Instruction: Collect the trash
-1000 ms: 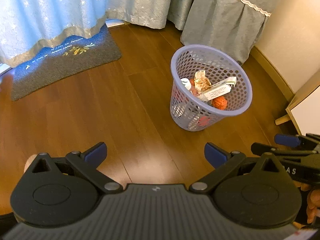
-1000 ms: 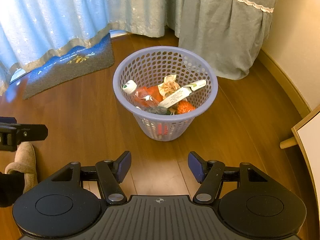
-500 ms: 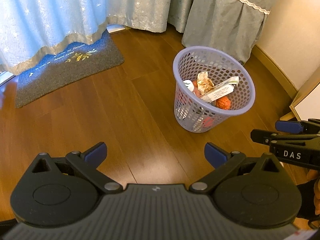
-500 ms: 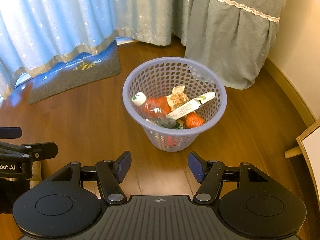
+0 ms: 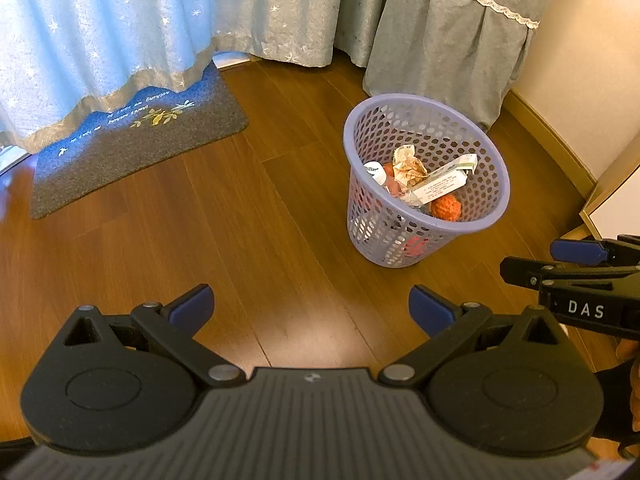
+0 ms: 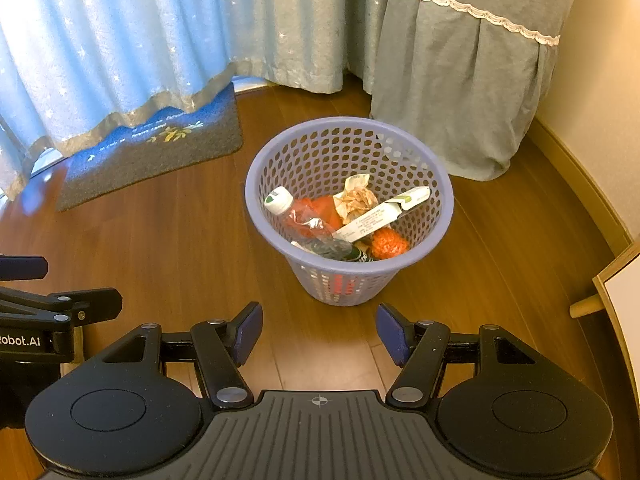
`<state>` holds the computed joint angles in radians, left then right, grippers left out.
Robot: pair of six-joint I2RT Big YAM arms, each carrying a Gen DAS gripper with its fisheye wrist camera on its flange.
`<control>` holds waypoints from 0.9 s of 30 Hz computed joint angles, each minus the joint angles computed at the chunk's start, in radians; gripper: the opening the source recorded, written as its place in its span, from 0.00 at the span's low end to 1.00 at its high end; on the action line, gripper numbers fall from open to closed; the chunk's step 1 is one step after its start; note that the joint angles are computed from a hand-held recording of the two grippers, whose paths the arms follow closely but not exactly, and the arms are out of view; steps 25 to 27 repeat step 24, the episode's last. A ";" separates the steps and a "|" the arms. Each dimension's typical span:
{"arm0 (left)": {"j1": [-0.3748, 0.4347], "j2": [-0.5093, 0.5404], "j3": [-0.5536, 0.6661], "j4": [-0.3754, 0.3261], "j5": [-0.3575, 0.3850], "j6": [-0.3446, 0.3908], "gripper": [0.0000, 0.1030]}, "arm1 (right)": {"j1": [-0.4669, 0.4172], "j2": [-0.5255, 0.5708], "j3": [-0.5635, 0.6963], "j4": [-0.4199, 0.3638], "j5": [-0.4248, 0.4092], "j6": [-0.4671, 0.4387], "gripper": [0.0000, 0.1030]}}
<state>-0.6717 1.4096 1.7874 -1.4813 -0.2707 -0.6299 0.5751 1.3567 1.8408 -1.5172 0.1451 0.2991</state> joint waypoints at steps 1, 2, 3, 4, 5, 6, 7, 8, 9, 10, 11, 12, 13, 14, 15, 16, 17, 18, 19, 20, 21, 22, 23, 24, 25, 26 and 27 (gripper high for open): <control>0.000 0.000 -0.001 0.001 -0.001 0.002 0.99 | -0.001 0.001 0.000 0.000 -0.001 0.000 0.58; 0.000 0.000 -0.001 0.001 -0.003 0.003 0.99 | -0.001 0.001 0.001 0.000 -0.001 0.001 0.58; -0.001 0.001 0.000 0.001 -0.003 0.003 0.99 | 0.000 0.002 0.002 0.000 -0.001 0.000 0.58; 0.000 0.001 0.000 0.001 -0.003 0.003 0.99 | -0.002 0.001 0.001 0.001 -0.003 -0.003 0.58; 0.000 0.001 0.000 0.001 -0.003 0.004 0.99 | -0.002 0.001 0.002 0.001 -0.002 -0.003 0.58; 0.000 0.001 0.000 0.001 -0.003 0.004 0.99 | -0.002 0.001 0.002 0.002 -0.003 -0.003 0.58; 0.000 0.000 -0.001 0.002 -0.004 0.005 0.99 | -0.002 0.001 0.002 0.002 -0.004 -0.004 0.58; 0.000 0.001 0.000 0.002 -0.003 0.006 0.99 | -0.002 -0.001 0.000 0.004 -0.004 -0.003 0.58; 0.001 0.001 0.001 0.003 -0.003 0.008 0.99 | -0.002 -0.001 0.000 0.003 -0.003 -0.002 0.58; 0.000 0.002 0.002 0.005 -0.003 0.009 0.99 | -0.001 0.000 0.001 0.003 -0.003 -0.001 0.58; 0.000 0.004 0.005 0.004 -0.004 0.009 0.99 | -0.001 0.000 0.001 0.002 -0.003 -0.001 0.58; -0.001 0.005 0.006 0.004 -0.003 0.010 0.99 | -0.001 0.000 0.001 0.002 -0.003 -0.001 0.58; -0.001 0.005 0.007 0.005 -0.002 0.011 0.99 | -0.001 0.000 0.001 0.002 -0.002 -0.001 0.58; -0.001 0.006 0.008 0.005 -0.002 0.012 0.99 | -0.002 -0.001 0.000 0.003 -0.003 -0.001 0.58; -0.001 0.007 0.008 0.005 -0.001 0.013 0.99 | -0.002 -0.001 0.000 0.003 -0.004 -0.001 0.58; 0.001 0.006 0.007 0.004 0.000 0.014 0.99 | -0.003 -0.001 0.000 0.003 -0.004 0.000 0.58; 0.001 0.005 0.007 0.003 0.002 0.012 0.99 | -0.004 -0.001 0.001 0.004 -0.005 -0.002 0.58; 0.001 0.004 0.006 0.004 0.003 0.013 0.99 | -0.004 -0.001 0.002 0.003 -0.006 -0.003 0.58; -0.001 0.002 0.005 0.007 0.000 0.013 0.99 | -0.004 -0.002 0.001 0.004 -0.006 -0.003 0.58; -0.002 0.000 0.002 0.013 -0.007 0.012 0.99 | -0.005 -0.002 0.001 0.004 -0.006 -0.004 0.58; -0.004 -0.002 -0.001 0.018 -0.014 0.010 0.99 | -0.005 -0.002 0.001 0.004 -0.006 -0.004 0.58; -0.004 -0.005 -0.004 0.022 -0.013 0.009 0.99 | -0.005 -0.002 0.002 0.004 -0.006 -0.003 0.58; -0.002 -0.006 -0.005 0.025 -0.008 0.006 0.99 | -0.005 -0.002 0.002 0.005 -0.006 -0.003 0.58; 0.000 -0.007 -0.006 0.027 -0.003 0.005 0.99 | -0.005 -0.002 0.003 0.005 -0.005 -0.002 0.58; 0.000 -0.007 -0.006 0.027 -0.003 0.005 0.99 | -0.005 -0.002 0.003 0.005 -0.005 -0.002 0.58; 0.000 -0.007 -0.006 0.027 -0.003 0.005 0.99 | -0.005 -0.002 0.003 0.005 -0.005 -0.002 0.58; 0.000 -0.007 -0.006 0.027 -0.003 0.005 0.99 | -0.005 -0.002 0.003 0.005 -0.005 -0.002 0.58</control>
